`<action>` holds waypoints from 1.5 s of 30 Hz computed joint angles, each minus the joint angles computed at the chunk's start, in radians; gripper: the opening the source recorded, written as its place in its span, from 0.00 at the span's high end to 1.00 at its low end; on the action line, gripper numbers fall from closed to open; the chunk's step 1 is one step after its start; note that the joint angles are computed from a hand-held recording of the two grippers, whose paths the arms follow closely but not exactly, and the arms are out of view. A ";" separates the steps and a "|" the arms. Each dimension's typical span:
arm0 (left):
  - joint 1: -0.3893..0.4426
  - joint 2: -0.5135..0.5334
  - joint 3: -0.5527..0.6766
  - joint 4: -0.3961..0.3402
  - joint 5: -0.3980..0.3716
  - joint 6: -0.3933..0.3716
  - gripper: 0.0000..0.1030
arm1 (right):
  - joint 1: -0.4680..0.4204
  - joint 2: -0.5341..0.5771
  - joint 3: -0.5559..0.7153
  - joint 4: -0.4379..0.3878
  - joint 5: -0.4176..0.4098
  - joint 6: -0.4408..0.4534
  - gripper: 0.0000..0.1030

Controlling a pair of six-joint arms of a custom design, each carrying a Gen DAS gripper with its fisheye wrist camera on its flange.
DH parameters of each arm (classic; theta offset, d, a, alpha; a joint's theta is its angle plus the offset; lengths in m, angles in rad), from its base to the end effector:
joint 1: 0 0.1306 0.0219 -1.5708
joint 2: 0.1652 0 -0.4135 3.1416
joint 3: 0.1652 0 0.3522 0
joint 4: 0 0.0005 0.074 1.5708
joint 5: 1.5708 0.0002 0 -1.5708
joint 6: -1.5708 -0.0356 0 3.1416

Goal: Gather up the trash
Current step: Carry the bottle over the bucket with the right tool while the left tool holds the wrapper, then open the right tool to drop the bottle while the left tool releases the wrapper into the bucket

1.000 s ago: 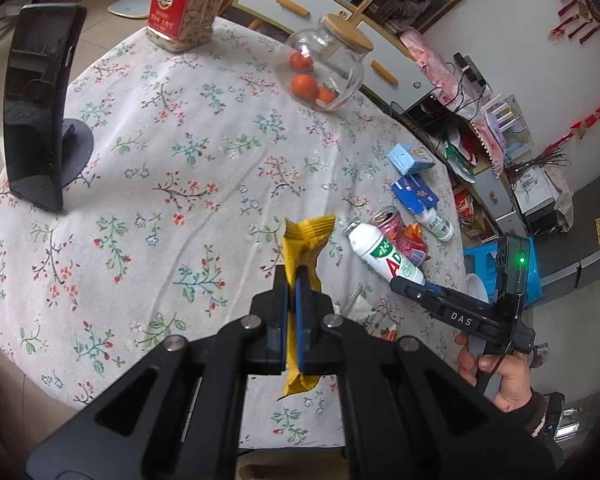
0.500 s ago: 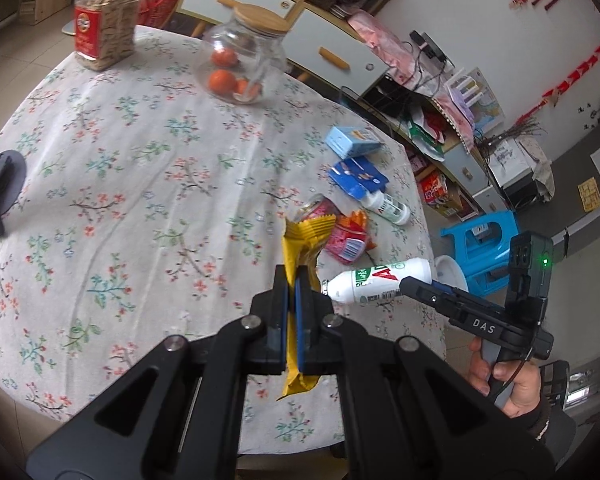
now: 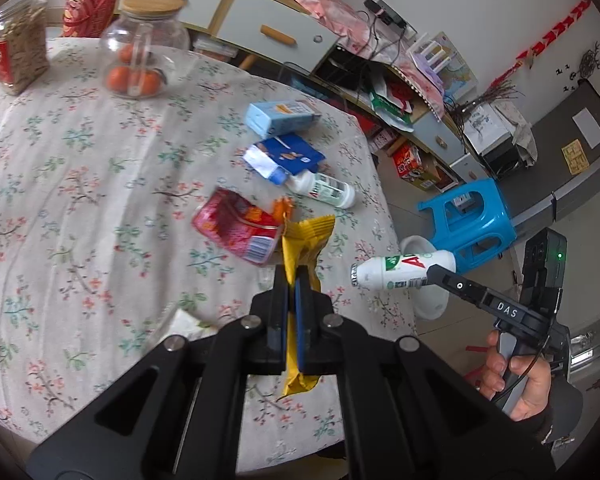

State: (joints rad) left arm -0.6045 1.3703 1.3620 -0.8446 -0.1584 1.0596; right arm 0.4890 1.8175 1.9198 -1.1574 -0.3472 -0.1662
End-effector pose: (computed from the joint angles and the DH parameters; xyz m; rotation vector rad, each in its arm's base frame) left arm 0.3576 -0.2408 0.4586 -0.6337 2.4083 -0.5575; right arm 0.5160 0.2877 0.4519 -0.5541 2.6305 0.6737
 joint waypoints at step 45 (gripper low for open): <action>-0.114 0.726 0.936 -0.204 0.027 -0.217 0.97 | -0.434 -0.032 -0.057 -0.063 0.117 -0.086 0.35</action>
